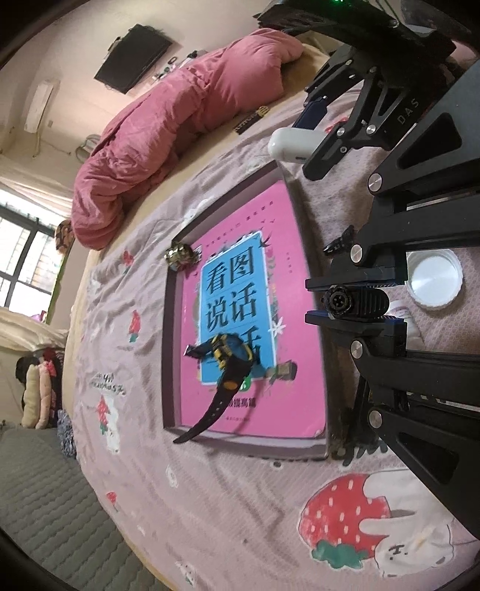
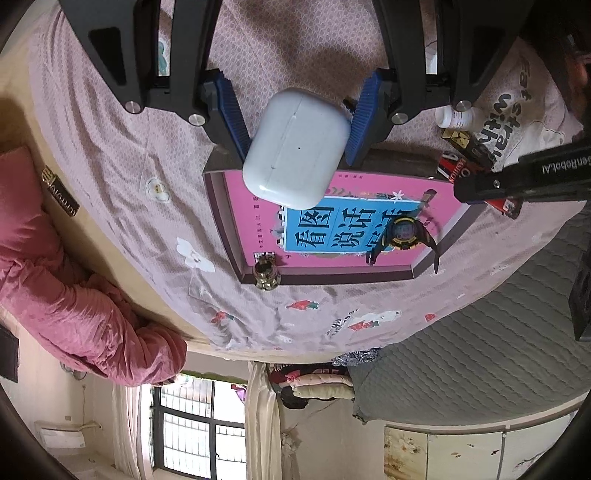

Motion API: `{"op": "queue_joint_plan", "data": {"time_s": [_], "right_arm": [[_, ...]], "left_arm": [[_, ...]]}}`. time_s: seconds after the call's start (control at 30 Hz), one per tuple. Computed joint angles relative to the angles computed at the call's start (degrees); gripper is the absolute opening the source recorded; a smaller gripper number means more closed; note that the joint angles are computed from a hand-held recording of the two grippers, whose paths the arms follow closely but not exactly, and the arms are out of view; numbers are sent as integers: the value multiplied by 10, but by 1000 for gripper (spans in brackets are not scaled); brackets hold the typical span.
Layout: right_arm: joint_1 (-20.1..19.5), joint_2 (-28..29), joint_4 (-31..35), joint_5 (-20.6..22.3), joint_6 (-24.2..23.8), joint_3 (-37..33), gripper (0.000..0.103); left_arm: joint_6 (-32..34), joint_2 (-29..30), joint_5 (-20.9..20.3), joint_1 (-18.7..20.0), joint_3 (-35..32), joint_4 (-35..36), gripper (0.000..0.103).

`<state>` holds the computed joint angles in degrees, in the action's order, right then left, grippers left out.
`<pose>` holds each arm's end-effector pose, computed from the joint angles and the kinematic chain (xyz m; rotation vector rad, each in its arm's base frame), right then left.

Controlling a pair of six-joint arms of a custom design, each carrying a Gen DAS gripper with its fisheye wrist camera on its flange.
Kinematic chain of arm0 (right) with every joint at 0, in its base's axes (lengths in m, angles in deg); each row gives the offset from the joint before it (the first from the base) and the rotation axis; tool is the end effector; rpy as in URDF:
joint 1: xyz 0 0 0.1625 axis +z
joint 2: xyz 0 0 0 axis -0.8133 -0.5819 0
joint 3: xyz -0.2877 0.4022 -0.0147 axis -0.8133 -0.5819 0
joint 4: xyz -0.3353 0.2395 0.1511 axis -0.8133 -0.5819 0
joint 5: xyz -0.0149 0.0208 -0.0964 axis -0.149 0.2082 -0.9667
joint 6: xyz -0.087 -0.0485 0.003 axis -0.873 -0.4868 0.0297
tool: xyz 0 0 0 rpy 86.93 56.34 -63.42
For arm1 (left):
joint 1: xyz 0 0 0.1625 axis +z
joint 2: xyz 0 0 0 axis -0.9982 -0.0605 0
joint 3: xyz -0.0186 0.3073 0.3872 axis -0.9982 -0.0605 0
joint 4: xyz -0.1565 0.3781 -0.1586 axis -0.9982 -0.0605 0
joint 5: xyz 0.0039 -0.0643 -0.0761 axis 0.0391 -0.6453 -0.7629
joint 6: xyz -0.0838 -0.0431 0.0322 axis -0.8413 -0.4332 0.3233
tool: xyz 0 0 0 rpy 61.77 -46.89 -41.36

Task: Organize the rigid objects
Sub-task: 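Carry the lighter with the left tool while the right tool carries the AirPods case toward the gray box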

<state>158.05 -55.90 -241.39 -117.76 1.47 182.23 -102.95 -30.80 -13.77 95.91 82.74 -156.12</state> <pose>0.1692 -0.2844 0.1528 0.9897 -2.3274 0.7836 -0.2024 -0.2414 0.1447 0.0682 2.4603 -0.9881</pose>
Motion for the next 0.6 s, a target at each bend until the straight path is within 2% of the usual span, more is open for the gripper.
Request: {"op": "queue_joint_plan", "data": {"time_s": [0.33, 0.6], "right_arm": [[4, -6, -10, -3, -14, -3, 53], [7, -4, -21, -6, -24, -7, 53]], "left_arm": [[-31, -22, 22, -13, -5, 50, 10], [-51, -44, 40, -8, -7, 83, 10]]}}
